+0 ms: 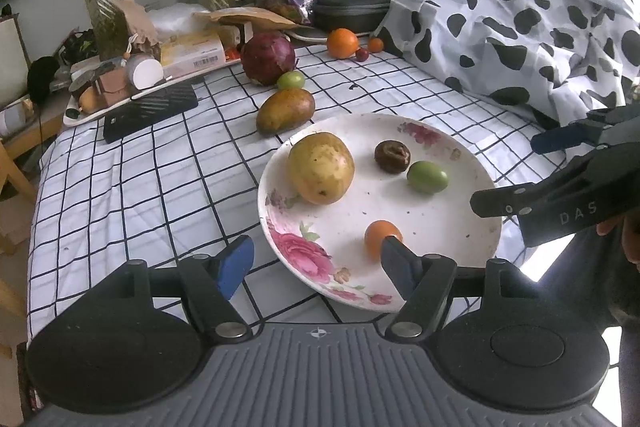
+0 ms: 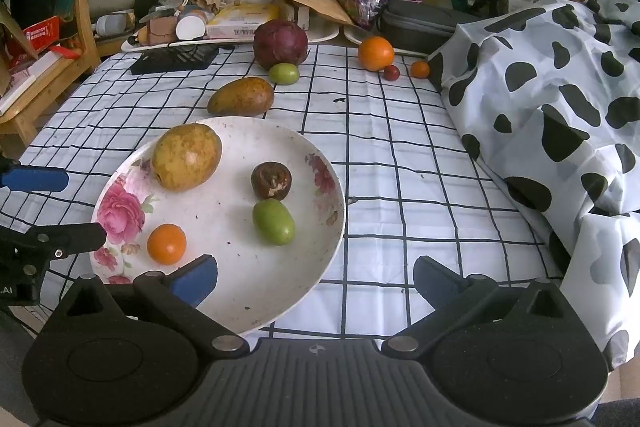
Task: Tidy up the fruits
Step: 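Move both tools away from the plate toward the brown mango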
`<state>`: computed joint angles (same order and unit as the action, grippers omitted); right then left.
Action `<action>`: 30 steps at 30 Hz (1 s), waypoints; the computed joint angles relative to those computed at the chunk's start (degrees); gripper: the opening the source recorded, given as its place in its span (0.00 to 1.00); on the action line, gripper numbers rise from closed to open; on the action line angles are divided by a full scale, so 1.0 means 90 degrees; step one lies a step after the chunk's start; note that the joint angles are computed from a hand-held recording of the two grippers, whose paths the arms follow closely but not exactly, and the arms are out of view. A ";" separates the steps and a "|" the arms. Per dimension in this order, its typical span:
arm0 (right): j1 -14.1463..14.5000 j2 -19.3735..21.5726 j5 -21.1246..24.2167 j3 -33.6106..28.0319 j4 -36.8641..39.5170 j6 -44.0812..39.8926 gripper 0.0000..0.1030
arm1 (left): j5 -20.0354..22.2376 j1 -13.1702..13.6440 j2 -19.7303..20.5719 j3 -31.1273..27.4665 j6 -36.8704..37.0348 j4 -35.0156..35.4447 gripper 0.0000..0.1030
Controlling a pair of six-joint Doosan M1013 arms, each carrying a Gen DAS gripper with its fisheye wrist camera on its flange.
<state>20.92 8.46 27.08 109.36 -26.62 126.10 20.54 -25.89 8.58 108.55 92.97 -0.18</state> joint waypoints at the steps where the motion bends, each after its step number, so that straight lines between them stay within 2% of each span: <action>1: 0.0000 0.0000 0.0000 0.0000 0.0000 0.0000 1.00 | -0.0006 0.0000 -0.0002 0.0002 0.0006 -0.0017 0.67; 4: 0.0000 0.0003 0.0003 -0.0002 0.0005 -0.0008 1.00 | -0.0005 -0.0011 -0.0002 0.0001 -0.0073 0.0049 0.67; 13: -0.0013 0.0009 0.0000 -0.0012 -0.0015 0.0045 1.00 | -0.0103 0.0041 -0.0020 -0.0002 0.0186 -0.0410 0.67; 20: -0.0036 0.0030 -0.0044 -0.0033 -0.0134 0.0223 1.00 | -0.0197 0.0050 0.0003 -0.0056 -0.0026 -0.0329 0.67; 30: -0.0081 0.0101 -0.0291 -0.0070 -0.0864 0.0788 1.00 | -0.0278 0.0087 0.0162 -0.0267 -0.0111 -0.0211 0.67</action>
